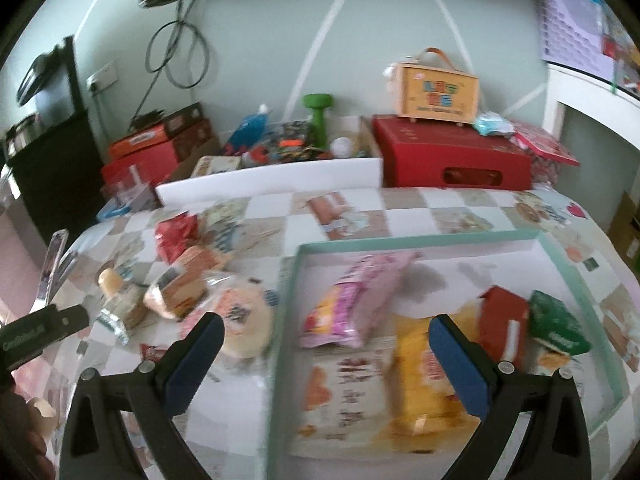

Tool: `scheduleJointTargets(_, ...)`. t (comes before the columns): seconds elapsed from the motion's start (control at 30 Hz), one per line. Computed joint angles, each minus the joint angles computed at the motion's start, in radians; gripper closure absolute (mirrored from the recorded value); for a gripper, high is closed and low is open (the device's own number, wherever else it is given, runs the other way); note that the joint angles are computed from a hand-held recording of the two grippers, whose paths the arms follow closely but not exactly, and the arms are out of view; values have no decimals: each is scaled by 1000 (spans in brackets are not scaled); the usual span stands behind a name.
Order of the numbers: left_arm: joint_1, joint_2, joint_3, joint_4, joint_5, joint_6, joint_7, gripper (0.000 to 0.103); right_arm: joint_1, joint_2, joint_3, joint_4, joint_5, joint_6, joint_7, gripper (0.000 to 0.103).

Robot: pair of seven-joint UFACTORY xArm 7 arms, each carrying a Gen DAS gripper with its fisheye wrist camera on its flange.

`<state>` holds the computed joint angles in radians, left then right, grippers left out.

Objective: Organize snacks
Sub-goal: 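Withdraw both open tools from the tray back to the snack pile, then move left tool down to the small red candy packet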

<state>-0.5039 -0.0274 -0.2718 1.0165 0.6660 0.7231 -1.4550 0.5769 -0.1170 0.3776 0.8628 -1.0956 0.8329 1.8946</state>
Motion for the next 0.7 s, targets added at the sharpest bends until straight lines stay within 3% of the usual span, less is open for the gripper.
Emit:
scheduleJointTargets(0.4, 5, 16, 4, -13, -4, -13, 18, 0, 61, 122, -38, 95, -16, -31, -45, 0)
scheduleJointTargets(0.6, -9, 48, 13, -5, 17, -56, 10, 0, 70, 128, -57, 92, -10, -53, -30, 0)
scheduleJointTargets(0.7, -12, 67, 25, -11, 13, -119, 14, 0, 73, 121, -57, 89, 7, -29, -46, 0)
